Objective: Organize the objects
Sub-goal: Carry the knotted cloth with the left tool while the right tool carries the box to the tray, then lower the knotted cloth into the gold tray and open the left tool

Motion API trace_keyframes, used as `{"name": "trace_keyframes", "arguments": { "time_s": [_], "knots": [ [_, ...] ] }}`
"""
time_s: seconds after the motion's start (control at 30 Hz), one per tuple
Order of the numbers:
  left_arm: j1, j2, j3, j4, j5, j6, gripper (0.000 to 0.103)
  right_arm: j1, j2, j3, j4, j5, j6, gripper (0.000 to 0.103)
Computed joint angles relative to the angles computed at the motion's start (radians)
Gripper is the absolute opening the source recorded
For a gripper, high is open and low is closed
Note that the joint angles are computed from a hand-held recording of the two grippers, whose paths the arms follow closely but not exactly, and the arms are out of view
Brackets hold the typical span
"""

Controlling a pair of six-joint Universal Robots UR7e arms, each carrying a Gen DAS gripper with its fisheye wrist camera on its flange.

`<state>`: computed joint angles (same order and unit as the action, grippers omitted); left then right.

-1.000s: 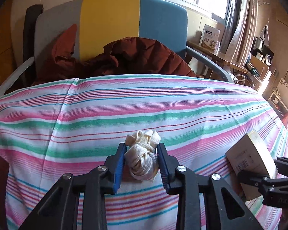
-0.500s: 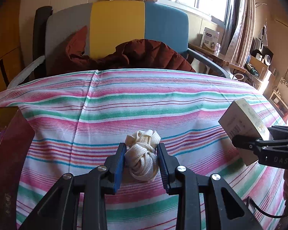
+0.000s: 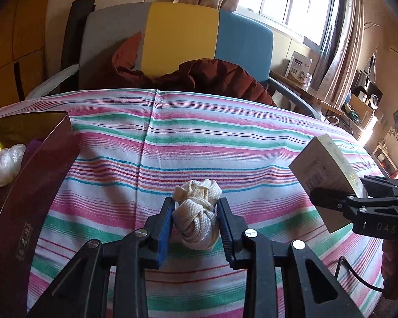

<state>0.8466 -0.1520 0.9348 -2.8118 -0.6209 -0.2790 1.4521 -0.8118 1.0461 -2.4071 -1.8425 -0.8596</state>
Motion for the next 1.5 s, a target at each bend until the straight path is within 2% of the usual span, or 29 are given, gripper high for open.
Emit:
{"name": "trace_keyframes", "arguments": {
  "time_s": [0.13,0.37,0.5,0.6,0.8,0.93,1.2,1.3,1.5],
  "knots": [
    [-0.015,-0.016,0.043,-0.021,0.001,0.021,0.032,-0.001,-0.012,0.027,0.011,0.032,-0.017,0.052],
    [-0.041,-0.096,0.206,-0.073,-0.031,-0.023,0.032,0.001,-0.012,0.053,-0.001,0.006,-0.025,0.052],
    [-0.057,-0.151,0.3,-0.154,-0.035,-0.006,0.032,0.0,-0.014,0.068,-0.007,0.004,-0.029,0.052],
    [-0.067,-0.193,0.362,-0.207,-0.022,-0.005,0.032,0.003,-0.023,0.088,-0.023,0.01,-0.043,0.052],
    [-0.072,-0.297,0.495,-0.289,0.023,-0.072,0.032,0.008,-0.042,0.128,-0.042,0.035,-0.065,0.052],
    [-0.076,-0.361,0.567,-0.347,0.078,-0.087,0.032,0.009,-0.055,0.153,-0.051,0.066,-0.086,0.052],
    [-0.054,-0.511,0.719,-0.293,0.162,-0.236,0.032,0.009,-0.072,0.181,-0.049,0.104,-0.071,0.052],
    [-0.037,-0.566,0.767,-0.219,0.176,-0.338,0.032,0.012,-0.073,0.181,-0.037,0.105,-0.038,0.052],
    [-0.006,-0.618,0.804,-0.119,0.159,-0.429,0.033,0.023,-0.087,0.204,-0.043,0.102,-0.006,0.052]
  ]
}}
